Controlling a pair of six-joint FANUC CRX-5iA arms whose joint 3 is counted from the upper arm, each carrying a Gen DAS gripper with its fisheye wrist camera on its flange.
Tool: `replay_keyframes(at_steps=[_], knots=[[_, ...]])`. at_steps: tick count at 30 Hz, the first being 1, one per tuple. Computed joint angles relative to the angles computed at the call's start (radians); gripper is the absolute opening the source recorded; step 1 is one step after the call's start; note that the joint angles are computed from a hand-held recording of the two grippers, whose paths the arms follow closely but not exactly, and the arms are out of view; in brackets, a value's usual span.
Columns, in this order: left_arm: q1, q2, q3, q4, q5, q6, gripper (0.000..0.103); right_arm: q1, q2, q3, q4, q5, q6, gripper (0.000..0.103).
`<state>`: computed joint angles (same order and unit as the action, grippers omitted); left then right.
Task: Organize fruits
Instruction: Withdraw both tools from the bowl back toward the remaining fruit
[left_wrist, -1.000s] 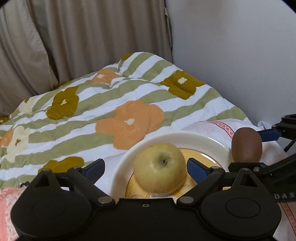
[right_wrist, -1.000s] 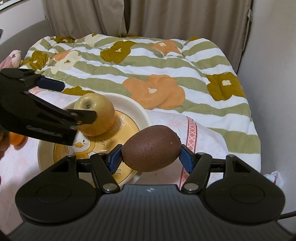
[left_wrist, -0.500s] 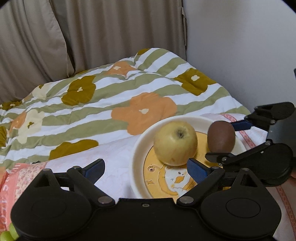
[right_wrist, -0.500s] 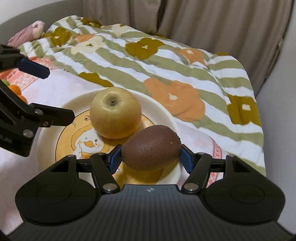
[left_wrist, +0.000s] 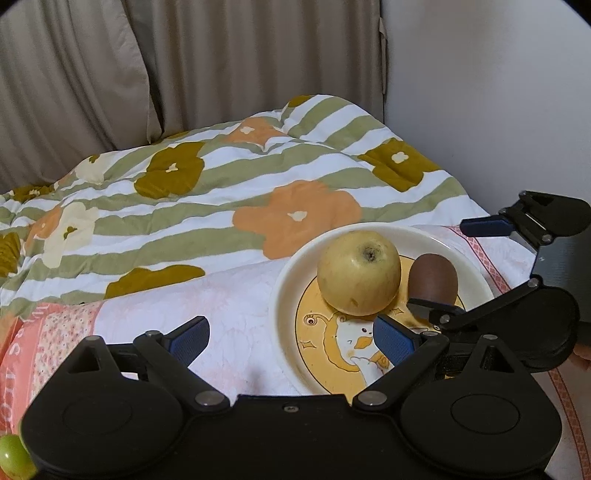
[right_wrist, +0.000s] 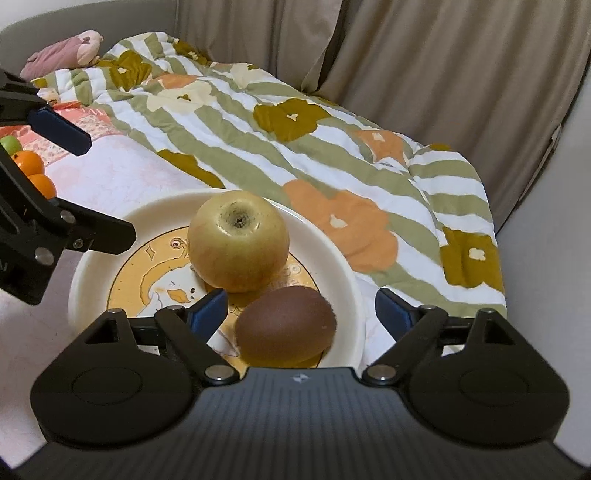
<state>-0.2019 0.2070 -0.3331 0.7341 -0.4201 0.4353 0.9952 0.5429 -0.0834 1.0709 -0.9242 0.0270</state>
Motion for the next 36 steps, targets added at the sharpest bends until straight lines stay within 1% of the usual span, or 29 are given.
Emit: replay_keyframes(at_steps=[4, 10, 12, 17, 19, 21, 23, 27, 32, 36], knots=[[0.006, -0.016, -0.009, 0.003, -0.005, 0.010, 0.097, 0.009, -0.010, -0.001, -0.010, -0.021, -0.025, 0.102], [0.016, -0.063, -0.040, 0.022, 0.007, 0.007, 0.097, 0.035, -0.036, 0.006, -0.024, -0.088, -0.054, 0.103], [0.025, -0.088, -0.060, 0.047, 0.005, 0.000, 0.097, 0.052, -0.048, 0.009, -0.029, -0.114, -0.084, 0.103], [0.046, -0.163, -0.122, 0.149, -0.009, -0.086, 0.098, 0.101, -0.065, 0.050, -0.063, -0.204, -0.152, 0.103], [0.056, -0.193, -0.144, 0.181, -0.017, -0.115, 0.099, 0.122, -0.063, 0.079, -0.083, -0.247, -0.178, 0.103], [0.065, -0.224, -0.172, 0.223, -0.015, -0.157, 0.103, 0.146, -0.059, 0.102, -0.080, -0.292, -0.224, 0.103], [0.077, -0.254, -0.201, 0.267, -0.015, -0.201, 0.103, 0.166, -0.054, 0.135, -0.098, -0.328, -0.249, 0.103], [0.119, -0.305, -0.241, 0.311, -0.047, -0.247, 0.103, 0.209, -0.027, 0.223, -0.133, -0.416, -0.286, 0.103], [0.190, -0.376, -0.301, 0.380, -0.096, -0.309, 0.103, 0.265, 0.045, 0.372, -0.159, -0.532, -0.289, 0.103], [0.261, -0.435, -0.351, 0.419, -0.147, -0.367, 0.103, 0.303, 0.105, 0.478, -0.158, -0.577, -0.288, 0.103]])
